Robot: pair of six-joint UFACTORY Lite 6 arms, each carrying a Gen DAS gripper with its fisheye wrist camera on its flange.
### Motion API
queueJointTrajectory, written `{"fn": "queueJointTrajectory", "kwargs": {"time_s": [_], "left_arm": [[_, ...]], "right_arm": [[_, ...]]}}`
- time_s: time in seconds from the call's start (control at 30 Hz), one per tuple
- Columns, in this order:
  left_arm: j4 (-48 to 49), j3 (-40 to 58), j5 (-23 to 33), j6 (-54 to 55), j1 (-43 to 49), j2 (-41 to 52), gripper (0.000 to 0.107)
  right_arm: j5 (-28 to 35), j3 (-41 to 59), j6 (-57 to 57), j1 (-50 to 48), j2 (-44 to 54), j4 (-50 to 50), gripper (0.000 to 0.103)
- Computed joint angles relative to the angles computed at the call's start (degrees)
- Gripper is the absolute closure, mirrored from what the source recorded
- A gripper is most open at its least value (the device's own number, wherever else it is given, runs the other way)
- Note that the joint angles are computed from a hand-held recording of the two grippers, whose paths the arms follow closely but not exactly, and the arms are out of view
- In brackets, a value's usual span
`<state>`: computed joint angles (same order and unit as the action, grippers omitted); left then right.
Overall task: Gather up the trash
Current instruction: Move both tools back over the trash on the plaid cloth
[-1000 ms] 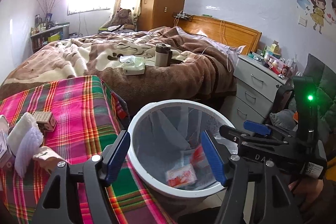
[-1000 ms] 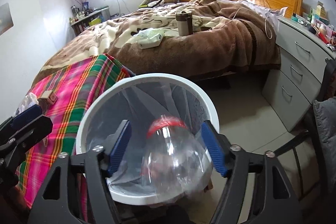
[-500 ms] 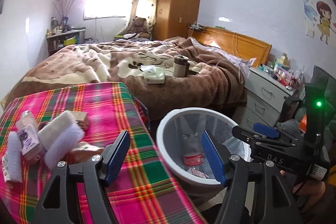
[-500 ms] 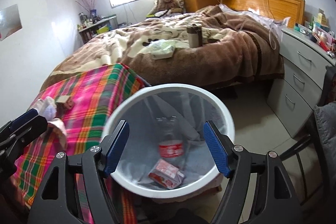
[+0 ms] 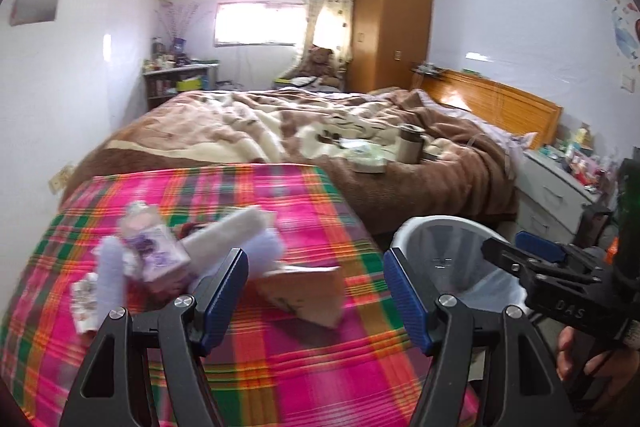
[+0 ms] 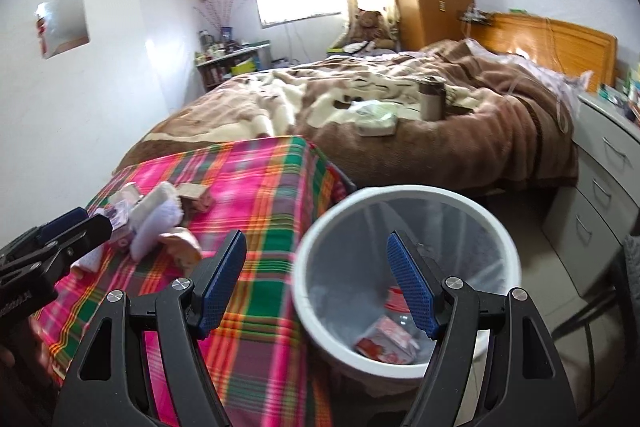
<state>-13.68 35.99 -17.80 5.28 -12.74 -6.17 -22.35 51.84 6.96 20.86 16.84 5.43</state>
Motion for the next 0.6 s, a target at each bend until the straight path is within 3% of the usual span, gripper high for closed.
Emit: {"fn": "queueJointTrajectory", "kwargs": {"time_s": [0.2,0.4,0.6], "left_arm": [[12.2,-4.7,-0.7,-9.4,10.6,-3.7,0.037],[32.7,-5.9,-1.9,-26.2,23.3,-3.6,0.037],[44.9,-5.0,-4.4,-33.7,33.3,-0.5,0.037]], "right_arm": [[0.6,5.2,3.2,4.0,4.9,-2.4,0.029],[3.7,13.0,-0.5,8.1,11.1,0.5,0.029],[6.0,18.3,-9.3,10.8,15.6,8.1,0.029]]}}
